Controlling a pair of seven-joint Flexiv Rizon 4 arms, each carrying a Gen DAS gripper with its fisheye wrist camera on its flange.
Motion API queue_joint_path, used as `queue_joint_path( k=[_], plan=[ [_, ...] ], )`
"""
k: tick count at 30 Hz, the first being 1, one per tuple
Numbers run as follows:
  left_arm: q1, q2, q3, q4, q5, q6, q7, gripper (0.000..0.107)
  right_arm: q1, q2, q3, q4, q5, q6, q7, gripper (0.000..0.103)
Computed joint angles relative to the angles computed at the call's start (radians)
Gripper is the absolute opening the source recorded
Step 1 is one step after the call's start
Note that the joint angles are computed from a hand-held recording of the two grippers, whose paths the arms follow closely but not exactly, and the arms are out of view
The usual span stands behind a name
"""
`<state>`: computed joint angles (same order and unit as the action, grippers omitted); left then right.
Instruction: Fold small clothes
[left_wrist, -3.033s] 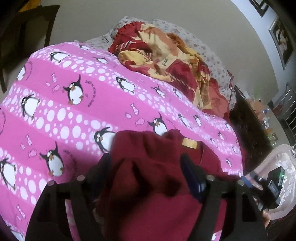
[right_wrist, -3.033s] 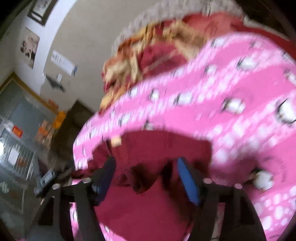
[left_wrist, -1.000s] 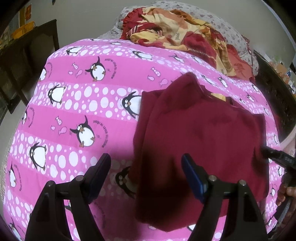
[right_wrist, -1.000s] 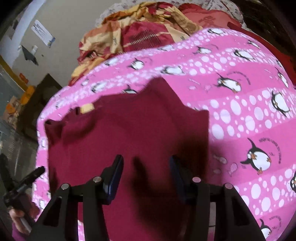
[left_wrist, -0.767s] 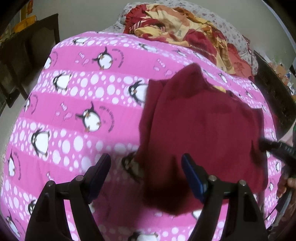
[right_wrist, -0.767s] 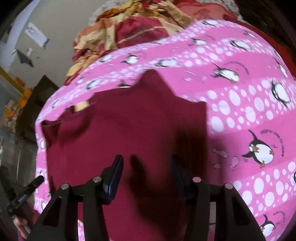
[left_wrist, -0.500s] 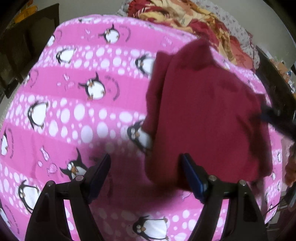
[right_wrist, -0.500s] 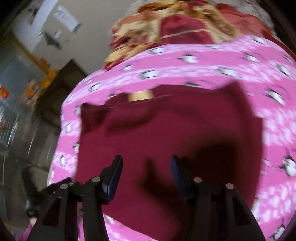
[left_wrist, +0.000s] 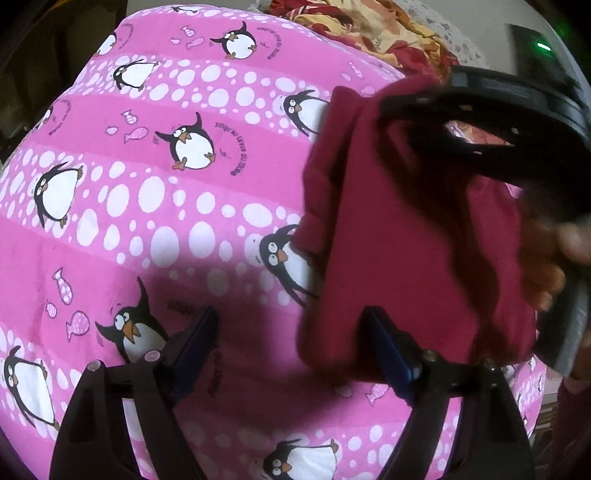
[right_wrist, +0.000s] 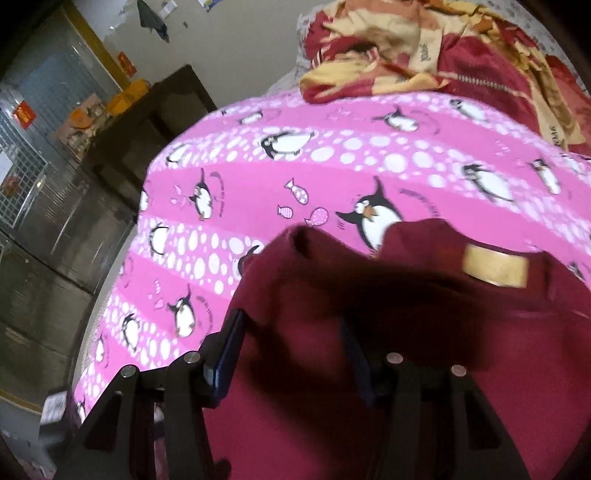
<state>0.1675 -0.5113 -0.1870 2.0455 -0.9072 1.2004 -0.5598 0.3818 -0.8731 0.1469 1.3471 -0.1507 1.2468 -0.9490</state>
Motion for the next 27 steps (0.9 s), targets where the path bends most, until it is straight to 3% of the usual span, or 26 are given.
queue_joint_path(
  k=[5, 8, 12, 17, 27],
  plan=[
    [0.010, -0.007, -0.020, -0.001, -0.048, 0.004, 0.030, 0.087, -0.003, -0.066, 0.003, -0.092, 0.006, -0.078, 0.006, 0.058],
    [-0.001, -0.011, -0.013, -0.008, -0.045, 0.007, 0.030, 0.088, 0.013, -0.044, -0.016, -0.076, 0.004, -0.086, 0.024, 0.058],
    [0.002, -0.010, -0.032, 0.004, -0.081, 0.031, 0.067, 0.089, 0.017, -0.029, 0.014, -0.073, 0.000, -0.078, -0.007, 0.073],
    [-0.003, -0.005, -0.032, 0.012, -0.118, 0.031, 0.084, 0.089, 0.076, -0.067, -0.030, -0.160, -0.044, -0.234, 0.002, 0.076],
    [-0.017, 0.004, -0.008, 0.020, -0.145, 0.016, 0.093, 0.090, 0.130, -0.162, -0.079, -0.321, -0.107, -0.406, -0.016, 0.095]
  ],
)
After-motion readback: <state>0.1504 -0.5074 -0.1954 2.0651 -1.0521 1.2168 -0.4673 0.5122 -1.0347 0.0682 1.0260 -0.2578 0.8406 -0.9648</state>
